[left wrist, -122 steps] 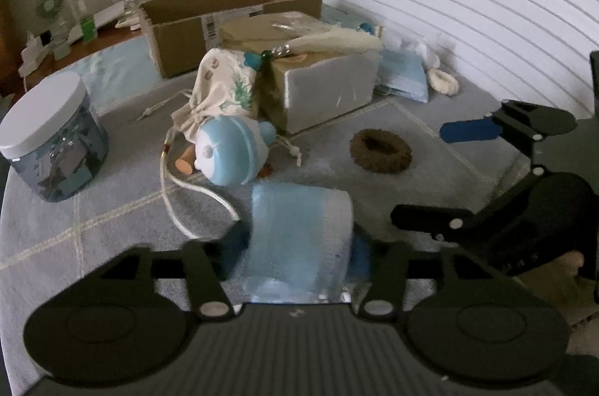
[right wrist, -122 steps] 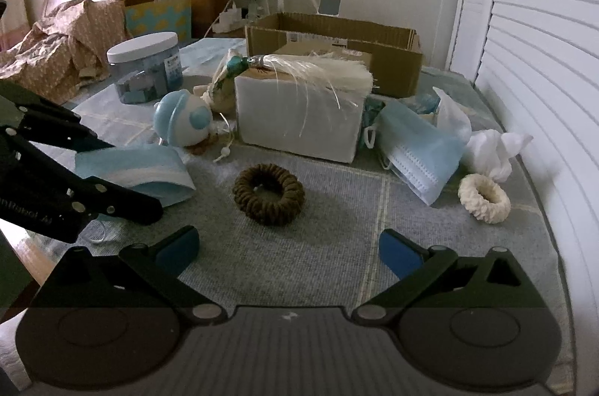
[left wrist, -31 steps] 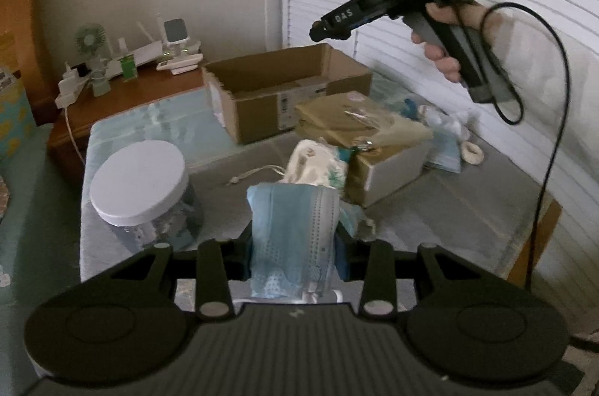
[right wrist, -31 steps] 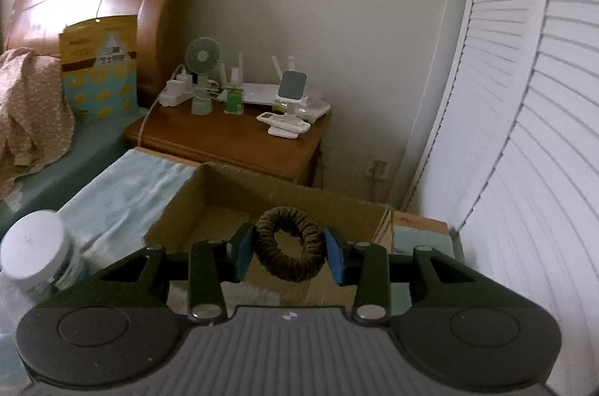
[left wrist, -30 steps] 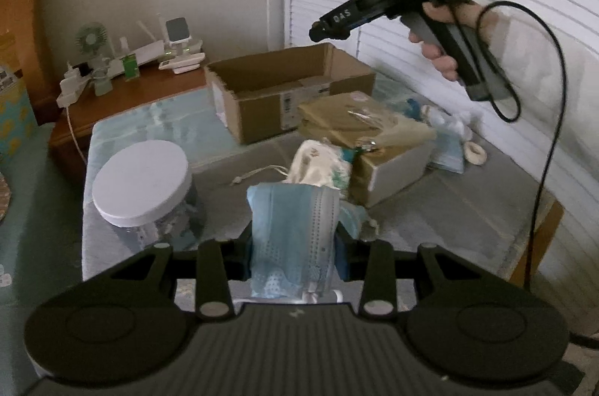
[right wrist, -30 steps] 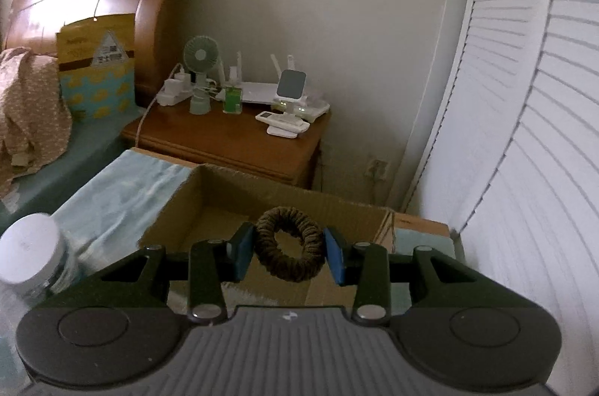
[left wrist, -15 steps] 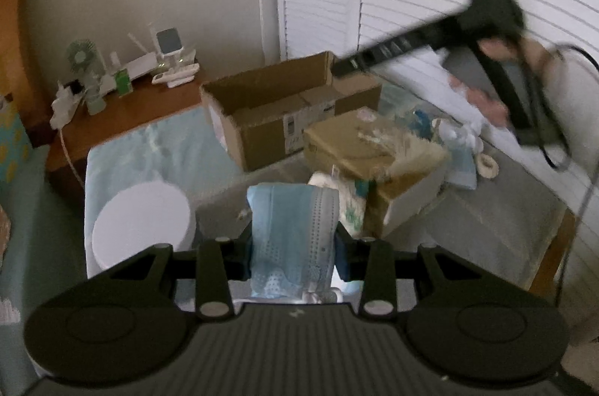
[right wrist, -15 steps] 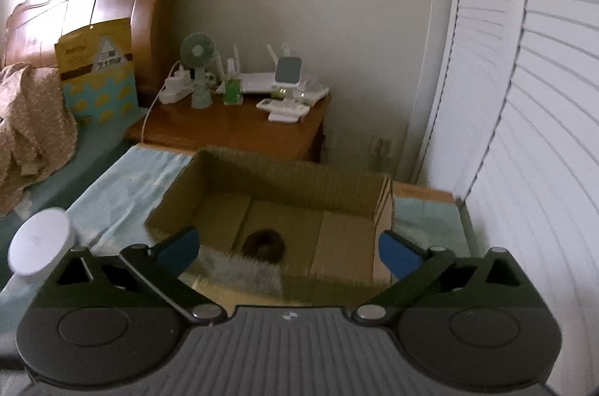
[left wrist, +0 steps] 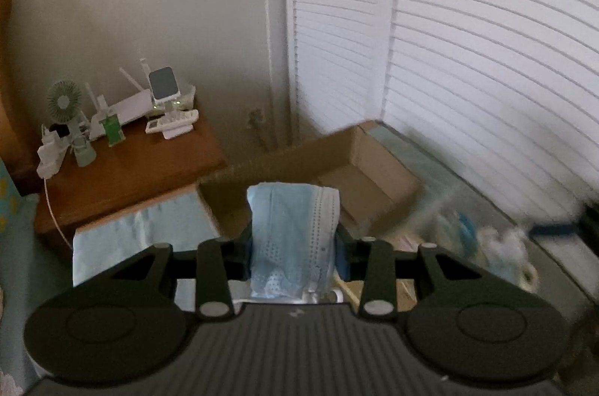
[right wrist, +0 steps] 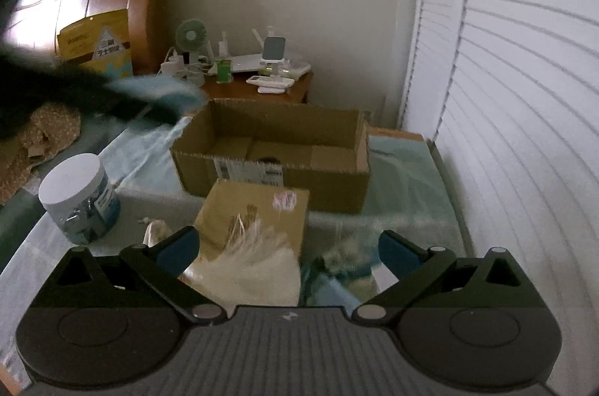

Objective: Organize soft objects
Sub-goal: 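Carry the blue mask into the cardboard box and open the left gripper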

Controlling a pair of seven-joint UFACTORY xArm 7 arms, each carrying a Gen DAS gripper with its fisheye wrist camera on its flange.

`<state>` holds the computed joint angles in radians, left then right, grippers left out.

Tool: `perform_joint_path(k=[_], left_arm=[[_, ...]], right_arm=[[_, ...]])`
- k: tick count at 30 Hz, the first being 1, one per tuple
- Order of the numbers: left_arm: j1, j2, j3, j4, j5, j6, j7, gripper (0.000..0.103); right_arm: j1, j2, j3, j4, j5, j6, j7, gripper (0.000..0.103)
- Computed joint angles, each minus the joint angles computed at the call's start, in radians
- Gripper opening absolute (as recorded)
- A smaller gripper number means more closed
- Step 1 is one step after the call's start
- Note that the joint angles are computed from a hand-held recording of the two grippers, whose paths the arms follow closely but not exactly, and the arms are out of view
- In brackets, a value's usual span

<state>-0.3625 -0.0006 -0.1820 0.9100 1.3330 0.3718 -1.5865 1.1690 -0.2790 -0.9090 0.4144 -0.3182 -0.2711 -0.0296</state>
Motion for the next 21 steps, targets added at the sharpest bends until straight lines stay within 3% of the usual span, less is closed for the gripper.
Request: perform_joint_path(k=[5,6,7,9,17,21], left_arm=[[-0.008,0.139,0.042,0.136,-0.018,0.047,0.019,0.041],[-0.014,0.16,0.053,0.155,-0.018,0.055,0.018,0.051],[-0.022,0.18,0.064,0.17,-0.019,0.071,0.013,0.07],[-0.043,0.195,0.081,0.178,-0.01,0.108,-0.011,0.082],[-0.069,0.086,0.056,0.058,0.05,0.115,-0.067,0.083],[-0.063,0.005,0.014,-0.022,0.09,0.11,-0.098,0.091]], right_arm=[[-0.124,-0.035,0.095,-0.06,0.011,-0.007,-0.024,0.103],[-0.141,-0.038,0.108,-0.067,0.006,-0.008,-0.024,0.103],[-0.146,-0.043,0.106,-0.073,-0.003,-0.011,-0.023,0.103],[-0.148,-0.049,0.094,-0.084,-0.021,-0.023,-0.017,0.103],[-0.169,-0.091,0.101,-0.121,-0.046,-0.01,-0.035,0.103],[-0.221,-0.117,0.164,-0.15,-0.013,-0.002,-0.064,0.103]])
